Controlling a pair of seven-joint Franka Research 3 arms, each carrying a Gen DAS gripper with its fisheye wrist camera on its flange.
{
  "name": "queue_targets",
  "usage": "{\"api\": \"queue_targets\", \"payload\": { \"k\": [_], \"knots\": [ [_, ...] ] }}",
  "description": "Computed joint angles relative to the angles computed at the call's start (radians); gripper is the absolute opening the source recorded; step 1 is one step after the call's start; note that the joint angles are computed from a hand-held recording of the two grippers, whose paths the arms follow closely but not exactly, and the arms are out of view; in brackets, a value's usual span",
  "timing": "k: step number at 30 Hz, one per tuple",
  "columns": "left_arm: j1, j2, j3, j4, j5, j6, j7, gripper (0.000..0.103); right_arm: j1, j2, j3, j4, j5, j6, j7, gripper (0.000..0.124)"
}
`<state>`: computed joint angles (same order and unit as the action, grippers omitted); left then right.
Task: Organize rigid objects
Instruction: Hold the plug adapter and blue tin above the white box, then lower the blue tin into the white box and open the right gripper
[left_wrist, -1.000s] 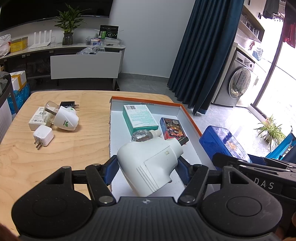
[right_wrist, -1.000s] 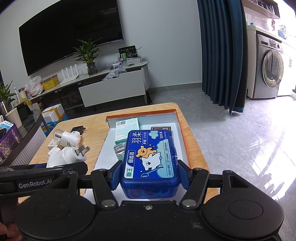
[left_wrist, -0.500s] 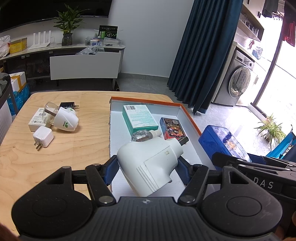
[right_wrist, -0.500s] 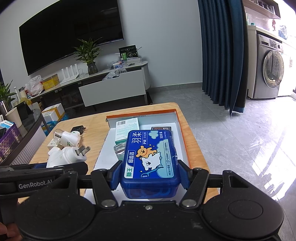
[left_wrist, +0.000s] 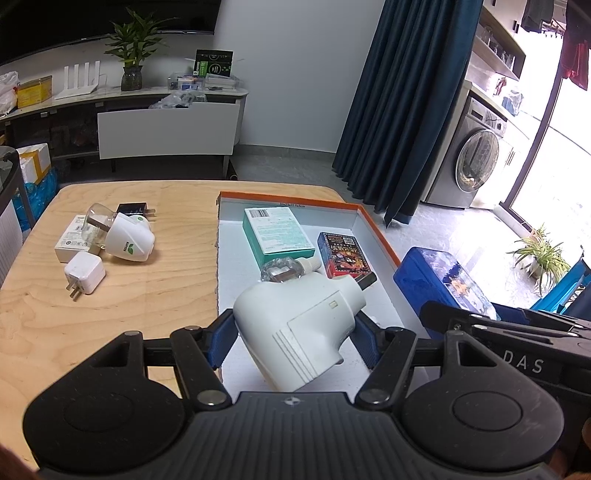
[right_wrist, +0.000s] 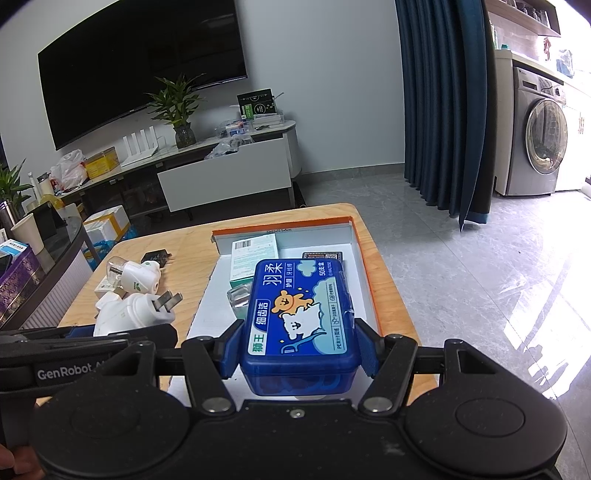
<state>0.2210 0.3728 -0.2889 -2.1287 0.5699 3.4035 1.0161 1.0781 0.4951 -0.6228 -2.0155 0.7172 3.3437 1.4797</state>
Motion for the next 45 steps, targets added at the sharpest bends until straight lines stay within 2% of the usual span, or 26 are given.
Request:
{"api": "queue_targets", "payload": {
  "k": [11,17,29,40,45],
  "knots": [
    [0.029,0.014,-0.028,0.012,0.013,-0.014,-0.002,0.067,-0.007,0.025,0.005,0.016,-0.017,-0.012,0.026,0.073],
    [0.038,0.027,-0.039,0.023,0.004,-0.028,0.008,0.067,-0.044,0.036,0.021,0.036,-0.069,-0.034,0.063,0.073],
    [0.097,0.069,-0.113,0.052,-0.026,-0.073,0.066,0.067,-0.136,0.069,0.060,0.093,-0.223,-0.090,0.182,0.073],
    [0.098,0.109,-0.136,0.089,-0.087,-0.103,0.150,0.067,-0.256,0.107,0.142,0.164,-0.363,-0.125,0.276,0.073],
    [0.101,0.134,-0.154,0.115,-0.114,-0.122,0.192,0.067,-0.256,0.125,0.122,0.180,-0.400,-0.134,0.320,0.074]
  ]
}}
